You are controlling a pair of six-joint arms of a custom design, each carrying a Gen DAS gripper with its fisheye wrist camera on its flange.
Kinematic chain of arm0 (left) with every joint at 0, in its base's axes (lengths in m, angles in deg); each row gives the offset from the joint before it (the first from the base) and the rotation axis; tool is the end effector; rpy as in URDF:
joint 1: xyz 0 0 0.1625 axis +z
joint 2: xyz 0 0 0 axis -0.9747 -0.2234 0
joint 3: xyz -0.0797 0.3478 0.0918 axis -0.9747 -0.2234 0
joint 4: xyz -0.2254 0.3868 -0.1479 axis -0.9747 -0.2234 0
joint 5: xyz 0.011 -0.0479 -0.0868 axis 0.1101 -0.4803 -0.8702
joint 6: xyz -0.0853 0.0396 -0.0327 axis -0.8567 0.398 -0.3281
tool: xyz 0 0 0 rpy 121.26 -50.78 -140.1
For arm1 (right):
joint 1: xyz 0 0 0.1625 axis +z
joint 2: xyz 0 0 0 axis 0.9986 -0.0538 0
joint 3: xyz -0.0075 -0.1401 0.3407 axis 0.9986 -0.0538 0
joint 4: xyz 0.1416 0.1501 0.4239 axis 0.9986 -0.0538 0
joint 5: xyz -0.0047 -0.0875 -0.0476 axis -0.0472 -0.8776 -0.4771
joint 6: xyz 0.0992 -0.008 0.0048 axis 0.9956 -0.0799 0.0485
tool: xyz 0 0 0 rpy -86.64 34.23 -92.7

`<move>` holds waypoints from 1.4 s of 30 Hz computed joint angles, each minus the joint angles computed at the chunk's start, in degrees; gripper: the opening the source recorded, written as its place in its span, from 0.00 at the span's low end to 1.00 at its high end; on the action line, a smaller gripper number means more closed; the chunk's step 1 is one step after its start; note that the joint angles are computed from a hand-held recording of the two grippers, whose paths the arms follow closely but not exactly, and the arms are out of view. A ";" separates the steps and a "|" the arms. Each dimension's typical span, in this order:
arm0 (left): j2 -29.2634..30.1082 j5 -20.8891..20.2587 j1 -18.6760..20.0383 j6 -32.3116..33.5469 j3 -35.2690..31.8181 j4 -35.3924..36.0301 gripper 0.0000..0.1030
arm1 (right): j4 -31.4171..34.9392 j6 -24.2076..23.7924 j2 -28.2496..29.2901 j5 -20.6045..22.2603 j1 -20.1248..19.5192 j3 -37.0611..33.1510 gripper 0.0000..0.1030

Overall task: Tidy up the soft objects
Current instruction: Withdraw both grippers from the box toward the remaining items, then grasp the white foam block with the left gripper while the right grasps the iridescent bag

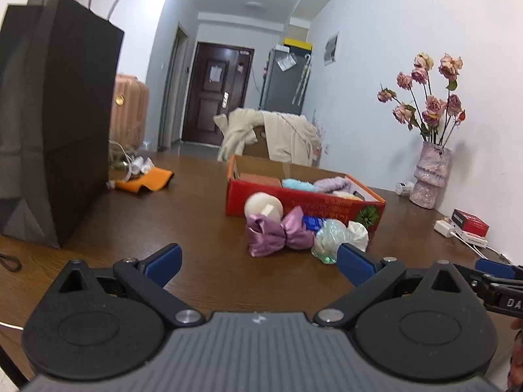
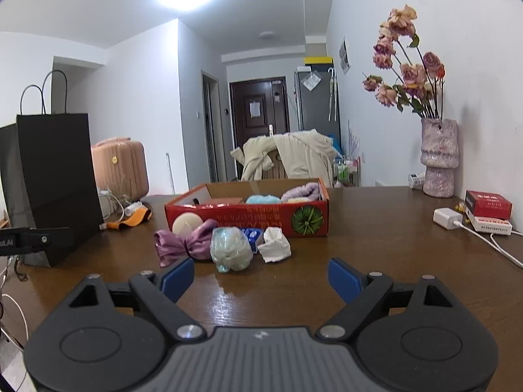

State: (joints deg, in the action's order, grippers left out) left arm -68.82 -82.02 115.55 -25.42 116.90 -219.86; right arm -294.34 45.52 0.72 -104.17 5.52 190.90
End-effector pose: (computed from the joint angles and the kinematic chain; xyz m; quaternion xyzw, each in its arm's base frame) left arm -0.1289 -0.3696 0.1511 0.2352 0.8016 -0.5133 0.1968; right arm 0.1285 -0.3296 0.1239 0.2249 -0.7634 0.5469 0.2598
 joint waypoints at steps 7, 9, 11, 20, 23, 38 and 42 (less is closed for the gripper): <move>7.50 -4.67 3.21 0.23 -6.20 2.02 1.00 | 5.48 0.35 -0.23 -0.44 -1.18 -3.34 0.75; 9.21 -6.05 4.22 0.47 -8.15 2.94 1.00 | 7.71 0.41 -0.70 -0.72 -1.41 -4.60 0.74; 10.87 -6.88 5.13 0.04 -10.30 4.29 1.00 | 10.39 0.18 -1.22 -1.04 -1.50 -5.99 0.72; 17.47 -9.12 9.96 2.59 -21.67 7.09 1.00 | 22.15 0.90 -1.45 -2.69 -1.92 -14.42 0.69; 19.21 -9.75 11.59 3.41 -24.79 8.52 1.00 | 23.89 1.23 0.06 -3.38 -2.00 -17.49 0.69; 22.20 -16.81 17.21 3.02 -29.14 12.91 0.77 | 40.46 2.47 6.79 2.65 -1.86 -28.43 0.52; 23.31 -15.86 17.94 2.70 -30.59 12.26 0.78 | 42.20 3.44 7.42 3.41 -2.07 -29.28 0.52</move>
